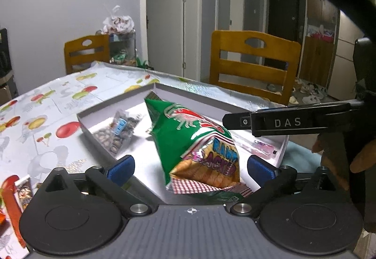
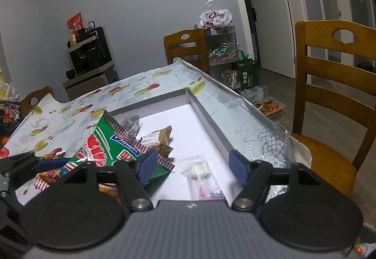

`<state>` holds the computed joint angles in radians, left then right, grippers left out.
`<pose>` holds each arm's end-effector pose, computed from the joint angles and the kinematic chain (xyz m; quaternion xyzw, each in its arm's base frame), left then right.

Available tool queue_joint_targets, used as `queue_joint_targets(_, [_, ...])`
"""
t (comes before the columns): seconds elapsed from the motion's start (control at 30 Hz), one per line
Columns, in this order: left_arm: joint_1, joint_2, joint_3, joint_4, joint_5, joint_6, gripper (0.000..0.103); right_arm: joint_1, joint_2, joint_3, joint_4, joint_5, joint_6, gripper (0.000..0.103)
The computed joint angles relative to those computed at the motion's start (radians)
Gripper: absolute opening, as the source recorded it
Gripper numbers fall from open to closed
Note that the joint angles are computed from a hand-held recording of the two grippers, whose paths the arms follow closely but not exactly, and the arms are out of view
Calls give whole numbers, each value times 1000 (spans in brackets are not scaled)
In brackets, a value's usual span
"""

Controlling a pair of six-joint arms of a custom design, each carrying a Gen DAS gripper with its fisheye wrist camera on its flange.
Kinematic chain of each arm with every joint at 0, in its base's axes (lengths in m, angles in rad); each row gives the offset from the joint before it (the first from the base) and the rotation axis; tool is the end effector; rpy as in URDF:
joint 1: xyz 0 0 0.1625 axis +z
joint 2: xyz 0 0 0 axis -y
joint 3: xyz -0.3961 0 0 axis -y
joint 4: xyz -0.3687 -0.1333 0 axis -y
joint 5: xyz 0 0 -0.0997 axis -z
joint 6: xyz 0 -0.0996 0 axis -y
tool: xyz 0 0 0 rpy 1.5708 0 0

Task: Organize snacks
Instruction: 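Open the left tool dropping the cracker bag while the right tool releases the clear packet into the box, then move both tools back over the snacks on the table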

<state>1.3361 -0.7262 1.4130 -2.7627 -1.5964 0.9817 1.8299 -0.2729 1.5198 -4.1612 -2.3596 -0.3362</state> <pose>-0.0395 -0.7275 0.1529 0.5558 0.7928 -0.2372 0.0796 0.2116 -0.5539 0.0011 -0.0167 -0.7610 0.5626 0.3227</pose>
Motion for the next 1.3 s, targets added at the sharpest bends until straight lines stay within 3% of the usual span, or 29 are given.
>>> queue_joint_targets(0.23, [13,-15,-7,-19,-20,-4,103,19,14,-32,-19,-11,-20,84])
queue_joint_targets(0.73, [52,-32,-71,-116,-65,-44,103,72,72,-172,-88,34,-120,91])
queue_joint_targets(1.3, [98,-1,-223,-189,-23,-126,103,125,148,-354,44,107,-171,94])
